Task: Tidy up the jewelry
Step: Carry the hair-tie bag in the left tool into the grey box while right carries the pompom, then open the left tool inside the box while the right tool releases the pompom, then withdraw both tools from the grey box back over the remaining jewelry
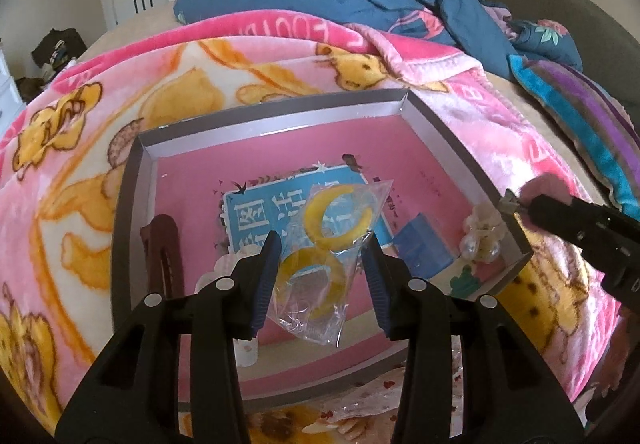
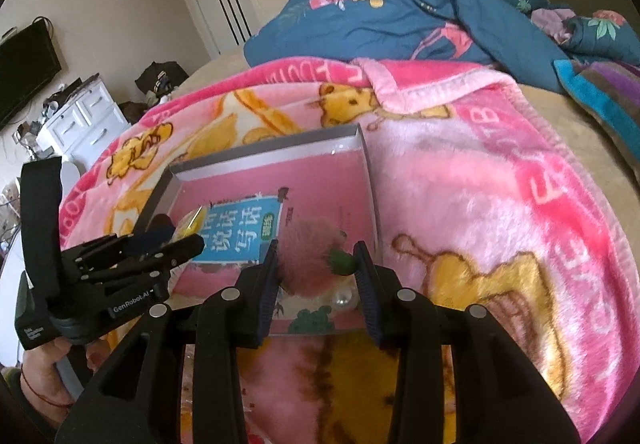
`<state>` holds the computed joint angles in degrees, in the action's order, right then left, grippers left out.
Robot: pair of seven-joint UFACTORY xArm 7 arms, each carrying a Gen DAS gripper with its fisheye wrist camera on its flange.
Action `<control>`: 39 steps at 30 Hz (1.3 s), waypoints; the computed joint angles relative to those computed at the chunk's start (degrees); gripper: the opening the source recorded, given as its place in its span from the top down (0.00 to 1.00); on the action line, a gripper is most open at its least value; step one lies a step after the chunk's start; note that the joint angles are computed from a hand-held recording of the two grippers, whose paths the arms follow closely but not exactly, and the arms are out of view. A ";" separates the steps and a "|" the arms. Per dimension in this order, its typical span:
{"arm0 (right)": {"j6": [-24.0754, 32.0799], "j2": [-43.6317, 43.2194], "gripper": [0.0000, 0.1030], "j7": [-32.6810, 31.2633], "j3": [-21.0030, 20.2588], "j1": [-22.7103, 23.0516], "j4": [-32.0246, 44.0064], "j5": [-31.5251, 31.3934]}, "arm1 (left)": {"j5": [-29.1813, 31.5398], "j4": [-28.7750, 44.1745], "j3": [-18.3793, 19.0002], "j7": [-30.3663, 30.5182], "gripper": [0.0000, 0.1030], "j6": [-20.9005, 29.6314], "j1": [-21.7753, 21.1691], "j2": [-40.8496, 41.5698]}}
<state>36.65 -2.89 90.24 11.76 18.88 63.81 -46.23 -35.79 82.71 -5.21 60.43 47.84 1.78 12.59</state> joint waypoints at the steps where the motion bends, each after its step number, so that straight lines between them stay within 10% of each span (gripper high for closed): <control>1: -0.14 0.42 0.66 -0.25 0.00 0.03 0.08 0.27 | 0.32 -0.01 0.03 -0.08 0.68 -0.06 -0.08 0.14; 8: -1.28 2.82 0.62 -1.33 -0.75 0.97 1.03 1.21 | 1.63 -0.37 0.06 -0.45 0.67 0.13 -0.14 0.15; 18: 0.93 -3.09 0.28 5.73 1.38 1.51 -2.78 -3.22 | 0.48 -0.66 0.18 0.63 0.62 0.84 0.35 -0.74; 39: 6.25 -13.36 0.16 10.80 10.17 -0.96 -7.23 -4.10 | -8.98 -1.90 4.29 4.52 0.11 5.46 3.31 -8.04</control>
<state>42.90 -16.25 101.03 21.93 17.92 56.58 -50.32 -44.77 80.81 -0.92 64.95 53.30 5.09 4.55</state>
